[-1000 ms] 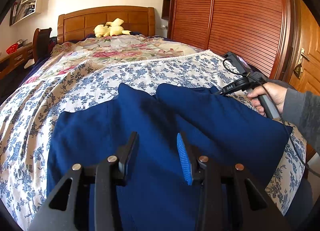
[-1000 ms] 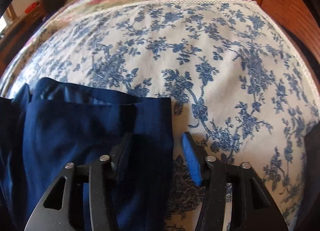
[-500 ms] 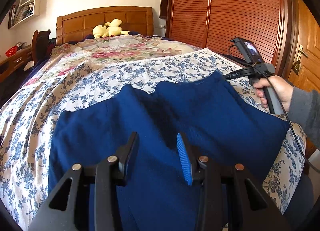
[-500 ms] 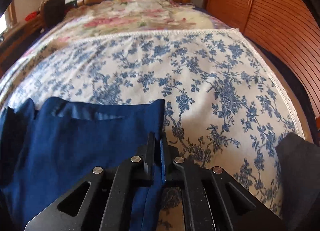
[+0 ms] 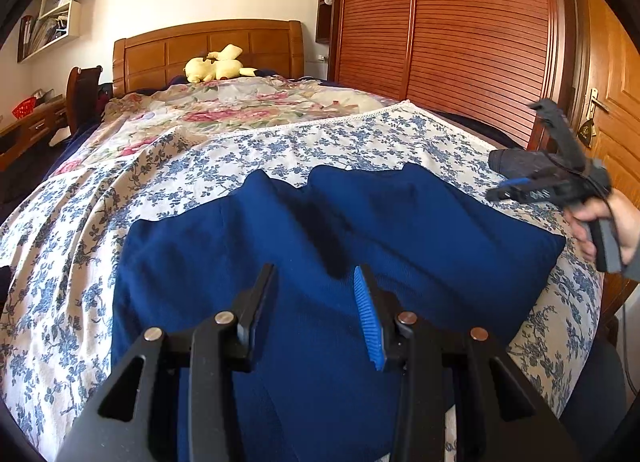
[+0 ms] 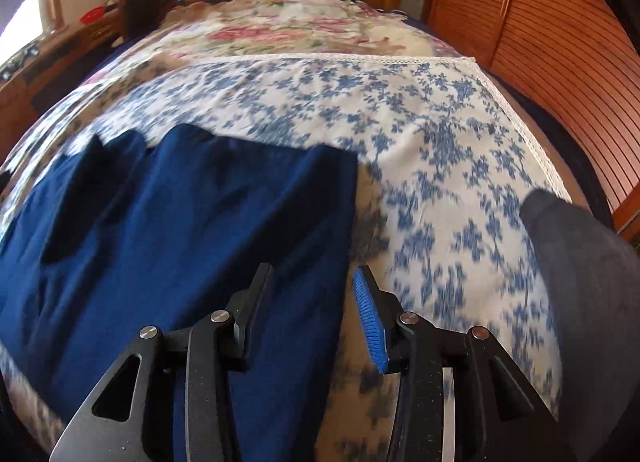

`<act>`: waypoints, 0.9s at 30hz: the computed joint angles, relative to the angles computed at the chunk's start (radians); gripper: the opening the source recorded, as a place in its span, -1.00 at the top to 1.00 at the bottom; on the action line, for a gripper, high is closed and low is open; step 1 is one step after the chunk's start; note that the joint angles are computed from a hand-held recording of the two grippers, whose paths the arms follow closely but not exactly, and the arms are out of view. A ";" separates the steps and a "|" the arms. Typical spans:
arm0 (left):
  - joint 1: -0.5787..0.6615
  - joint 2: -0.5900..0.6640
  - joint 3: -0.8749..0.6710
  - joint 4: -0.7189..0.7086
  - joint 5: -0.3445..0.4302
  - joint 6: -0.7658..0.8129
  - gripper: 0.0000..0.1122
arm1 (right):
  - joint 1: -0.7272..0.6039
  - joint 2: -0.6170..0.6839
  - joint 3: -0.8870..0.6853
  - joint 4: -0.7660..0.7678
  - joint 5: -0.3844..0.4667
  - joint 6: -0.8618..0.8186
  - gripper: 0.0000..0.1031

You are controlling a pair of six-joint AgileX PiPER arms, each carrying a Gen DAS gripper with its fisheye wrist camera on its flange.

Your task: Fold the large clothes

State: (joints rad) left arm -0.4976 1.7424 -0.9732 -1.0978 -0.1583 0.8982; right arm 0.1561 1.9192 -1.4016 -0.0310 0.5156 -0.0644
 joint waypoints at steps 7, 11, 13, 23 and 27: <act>-0.030 -0.033 0.052 0.014 -0.026 -0.028 0.33 | 0.023 -0.189 0.263 0.039 -0.059 -0.032 0.07; -0.063 -0.054 0.094 0.031 -0.045 -0.063 0.33 | 0.033 -0.255 0.349 0.055 -0.054 -0.051 -0.07; -0.087 -0.062 0.111 0.008 -0.060 -0.039 0.33 | 0.034 -0.282 0.388 0.061 -0.065 -0.059 -0.15; -0.138 -0.071 0.128 -0.047 -0.069 0.026 0.33 | -0.001 -0.235 0.443 0.091 -0.122 -0.015 -0.63; -0.127 -0.071 0.134 -0.012 -0.054 -0.020 0.33 | -0.023 -0.221 0.458 0.216 -0.146 -0.140 -0.63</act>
